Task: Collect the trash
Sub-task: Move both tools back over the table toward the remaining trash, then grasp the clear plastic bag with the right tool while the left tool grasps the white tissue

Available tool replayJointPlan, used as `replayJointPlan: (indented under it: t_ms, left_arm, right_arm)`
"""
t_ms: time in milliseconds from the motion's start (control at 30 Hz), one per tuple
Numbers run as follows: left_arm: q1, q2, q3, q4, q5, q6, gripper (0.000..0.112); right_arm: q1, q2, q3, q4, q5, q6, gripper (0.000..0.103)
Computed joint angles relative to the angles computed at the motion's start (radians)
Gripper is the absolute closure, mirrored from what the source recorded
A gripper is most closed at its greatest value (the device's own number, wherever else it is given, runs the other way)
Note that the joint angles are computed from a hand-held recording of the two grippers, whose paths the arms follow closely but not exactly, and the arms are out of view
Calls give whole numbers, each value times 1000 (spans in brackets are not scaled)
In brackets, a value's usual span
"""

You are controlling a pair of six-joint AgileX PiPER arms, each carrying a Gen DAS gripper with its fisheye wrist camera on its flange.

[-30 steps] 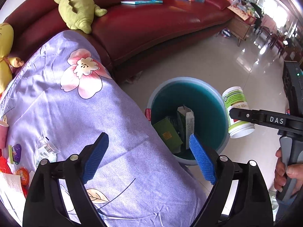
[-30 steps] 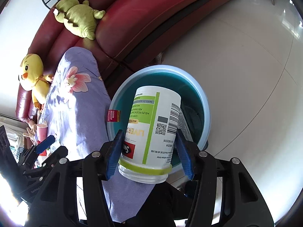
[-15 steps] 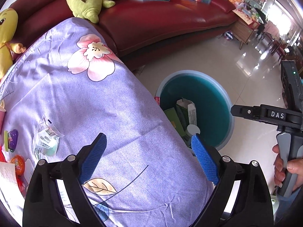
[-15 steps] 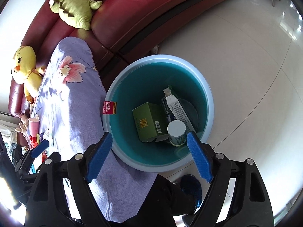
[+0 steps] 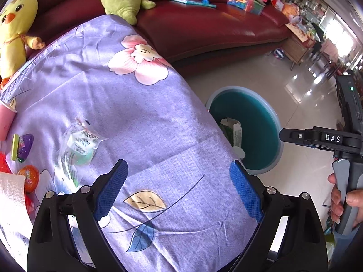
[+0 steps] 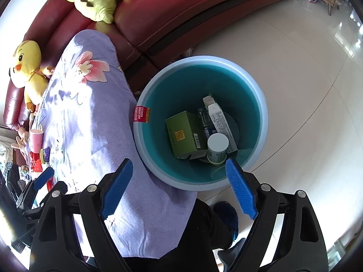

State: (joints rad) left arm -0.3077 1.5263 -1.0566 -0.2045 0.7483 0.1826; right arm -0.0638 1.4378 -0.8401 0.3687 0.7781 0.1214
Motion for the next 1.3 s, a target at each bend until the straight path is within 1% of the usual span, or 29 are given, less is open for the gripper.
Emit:
replayJointPlan:
  t_ms: [167,333,467,600,767,900,1000,1067,1167,1300]
  left_arm:
    - [133,-79,60,-51,18,89,21]
    - [313,-145,98,-107,49,210,21]
    - [490,-177,112,-142,75,330,21]
    - [715,-184,117,-213,117,497,21]
    - [987,-134,103,-288,181,692,19]
    - [1151,-74,77,-326,222,792,18]
    - [1242,-33,56,-339,245,840,18]
    - [1295,-2,38,-345,261,862,17]
    - [1361,42,11,-348,286,892,17]
    - [1420,76,-9,-354,309,927,17]
  right_arm:
    - [159,1,-48,-65,11,126,23]
    - [318,38,-120,-120,26,238,23]
    - [443,92,-188,-155,42,312,23]
    - [558,165,-266,-162,61,354,23]
    - [708,290,-419,-152,114,373,23]
    - [806,409,-573,-102,157,351,23]
    - [859,500,-676,-21,184,311,23]
    - [897,556,-744,3,208,308,23]
    - [957,623,-829,2,240,331,23]
    - [1014,688,-915,-9,274,367,23]
